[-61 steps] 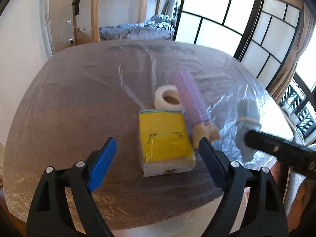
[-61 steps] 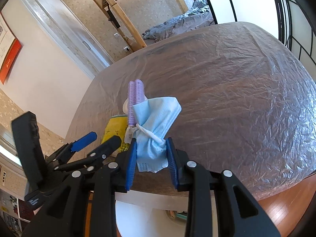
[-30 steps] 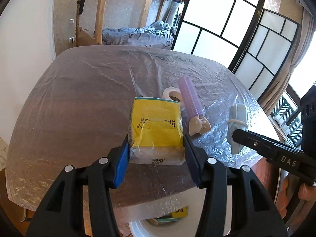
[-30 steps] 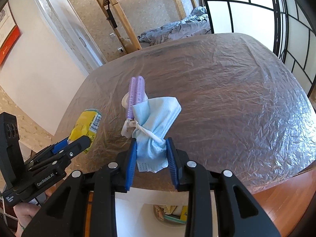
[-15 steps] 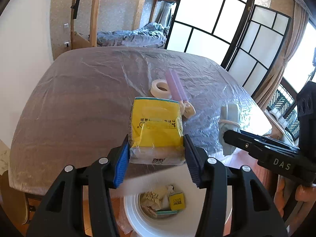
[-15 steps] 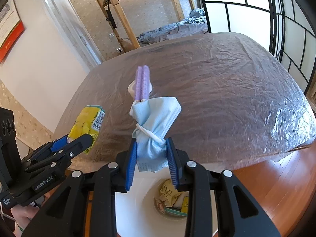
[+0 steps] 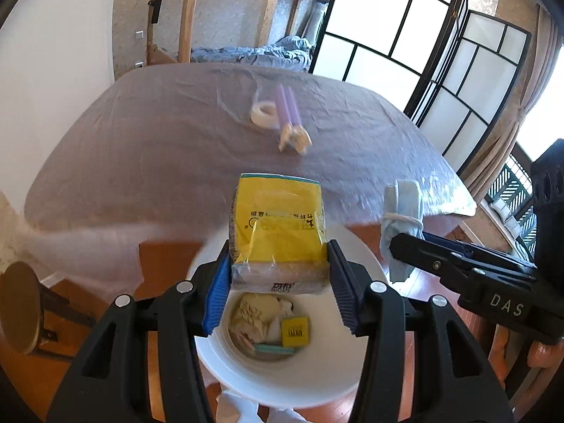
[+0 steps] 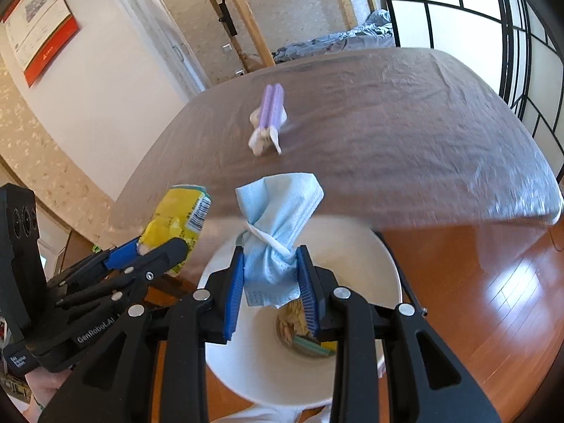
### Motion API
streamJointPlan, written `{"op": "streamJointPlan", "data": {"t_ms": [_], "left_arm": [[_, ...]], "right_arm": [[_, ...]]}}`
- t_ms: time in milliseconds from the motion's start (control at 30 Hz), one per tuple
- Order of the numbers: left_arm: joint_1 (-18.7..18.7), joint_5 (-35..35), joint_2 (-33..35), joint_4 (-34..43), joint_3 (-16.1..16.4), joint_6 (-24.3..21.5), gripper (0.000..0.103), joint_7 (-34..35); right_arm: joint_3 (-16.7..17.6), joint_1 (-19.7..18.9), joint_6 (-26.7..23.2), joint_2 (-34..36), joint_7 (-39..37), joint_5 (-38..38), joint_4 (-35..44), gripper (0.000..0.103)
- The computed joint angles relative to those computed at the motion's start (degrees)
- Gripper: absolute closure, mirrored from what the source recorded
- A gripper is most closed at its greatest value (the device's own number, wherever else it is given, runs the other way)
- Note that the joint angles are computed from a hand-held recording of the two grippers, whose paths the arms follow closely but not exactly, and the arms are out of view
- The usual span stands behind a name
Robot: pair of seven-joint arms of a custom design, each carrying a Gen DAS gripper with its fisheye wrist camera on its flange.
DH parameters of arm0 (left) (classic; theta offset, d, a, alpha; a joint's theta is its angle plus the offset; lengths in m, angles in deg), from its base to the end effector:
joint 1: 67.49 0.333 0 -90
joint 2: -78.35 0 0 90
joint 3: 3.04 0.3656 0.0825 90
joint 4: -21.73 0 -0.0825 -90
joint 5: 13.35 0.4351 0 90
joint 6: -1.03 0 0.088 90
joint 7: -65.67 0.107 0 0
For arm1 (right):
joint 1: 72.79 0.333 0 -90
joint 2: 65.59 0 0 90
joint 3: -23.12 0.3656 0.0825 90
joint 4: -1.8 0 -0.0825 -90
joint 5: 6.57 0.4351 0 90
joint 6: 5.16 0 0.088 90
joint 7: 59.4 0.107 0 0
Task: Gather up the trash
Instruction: 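Hold the face mask and yellow tissue pack with both tools above the bin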
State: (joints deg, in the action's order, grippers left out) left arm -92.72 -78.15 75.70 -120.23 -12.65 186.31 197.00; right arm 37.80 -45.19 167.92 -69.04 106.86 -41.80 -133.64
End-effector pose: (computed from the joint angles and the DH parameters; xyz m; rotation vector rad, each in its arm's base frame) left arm 0.4667 -0.2177 0.3787 -1.7305 2.0532 -0.9815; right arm 0.3895 0.4140 0.4384 -1.6986 1.7038 -0.1548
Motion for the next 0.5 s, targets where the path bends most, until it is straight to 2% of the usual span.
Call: {"op": "streamJointPlan", "data": {"t_ms": [100,133,267,300,367,433,500], "left_arm": [[2.4,8.4,-1.4,-3.1,-2.7,0.4,0.050,-10.1],[5.2,13.7,-2.1,-4.6,-5.3,0.3,0.050,-15.6],[7.5,20.8,-3.0,-6.5,-7.2,-0.3,0.050,-22.3],[7.0,21.6,-3.0,-6.7,-6.5,-0.5,0.050,-22.7],[3.4,20.7,-2.8,-6.7,-2.8,-0.8,0.050,-21.1],[3.9,24.1,-2.6,-7.2,-2.4,-1.3,0.050,-23.1],[1.0,23.4,-2.6,-7.3,0.7,-1.7,0.050,-21.8]], "right_arm": [[0.0,0.9,0.4,-1.6,-3.3,4.0,-2.6,0.073],[0.2,0.9,0.5,-1.9,-3.8,4.9,-3.0,0.073],[1.8,0.2,0.3,-2.9,-4.2,7.0,-4.5,0.073],[2.1,0.0,0.1,-2.9,-4.1,7.0,-4.6,0.073],[3.1,-0.8,-0.2,-2.4,-1.9,5.6,-4.3,0.073],[3.4,-0.7,-1.0,-2.1,-0.4,4.9,-4.1,0.073],[3.1,-0.1,-1.8,-1.7,-0.3,4.7,-3.8,0.073]]}}
